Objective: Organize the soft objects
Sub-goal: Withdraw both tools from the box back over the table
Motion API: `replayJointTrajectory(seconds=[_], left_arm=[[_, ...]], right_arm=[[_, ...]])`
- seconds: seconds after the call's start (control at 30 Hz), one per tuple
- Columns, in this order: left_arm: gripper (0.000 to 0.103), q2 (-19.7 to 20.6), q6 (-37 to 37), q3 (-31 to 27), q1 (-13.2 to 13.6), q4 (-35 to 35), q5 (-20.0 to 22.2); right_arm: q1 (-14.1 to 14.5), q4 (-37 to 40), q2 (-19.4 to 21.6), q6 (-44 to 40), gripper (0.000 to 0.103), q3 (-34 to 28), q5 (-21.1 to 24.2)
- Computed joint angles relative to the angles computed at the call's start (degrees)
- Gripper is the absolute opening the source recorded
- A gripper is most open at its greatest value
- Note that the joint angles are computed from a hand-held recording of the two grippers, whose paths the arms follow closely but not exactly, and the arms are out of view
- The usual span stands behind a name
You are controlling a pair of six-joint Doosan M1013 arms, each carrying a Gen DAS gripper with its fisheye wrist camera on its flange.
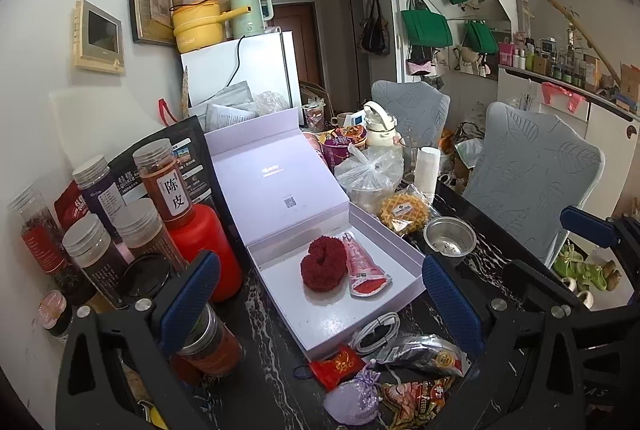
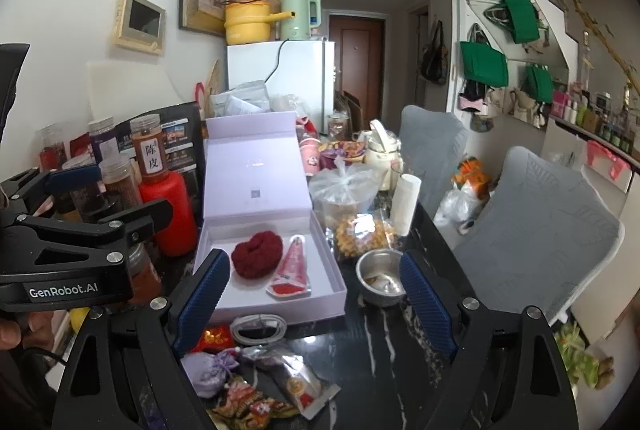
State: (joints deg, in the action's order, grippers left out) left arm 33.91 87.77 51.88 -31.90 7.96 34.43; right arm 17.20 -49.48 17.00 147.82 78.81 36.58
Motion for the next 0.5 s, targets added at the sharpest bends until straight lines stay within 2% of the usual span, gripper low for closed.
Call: replayJointTrajectory(seconds=[0.23, 0.5], left_arm=[[0.103, -1.75, 2.4, 3.36, 0.52, -3.68, 0.1], [0.103, -3.16, 3.16, 6.44, 0.61, -4.6, 0.57]], right_arm=[[1.0, -0.31, -1.09, 0.95, 0.088, 1.78, -0.17], [2.03, 0.12, -2.21, 2.25, 0.088, 4.2, -0.18]])
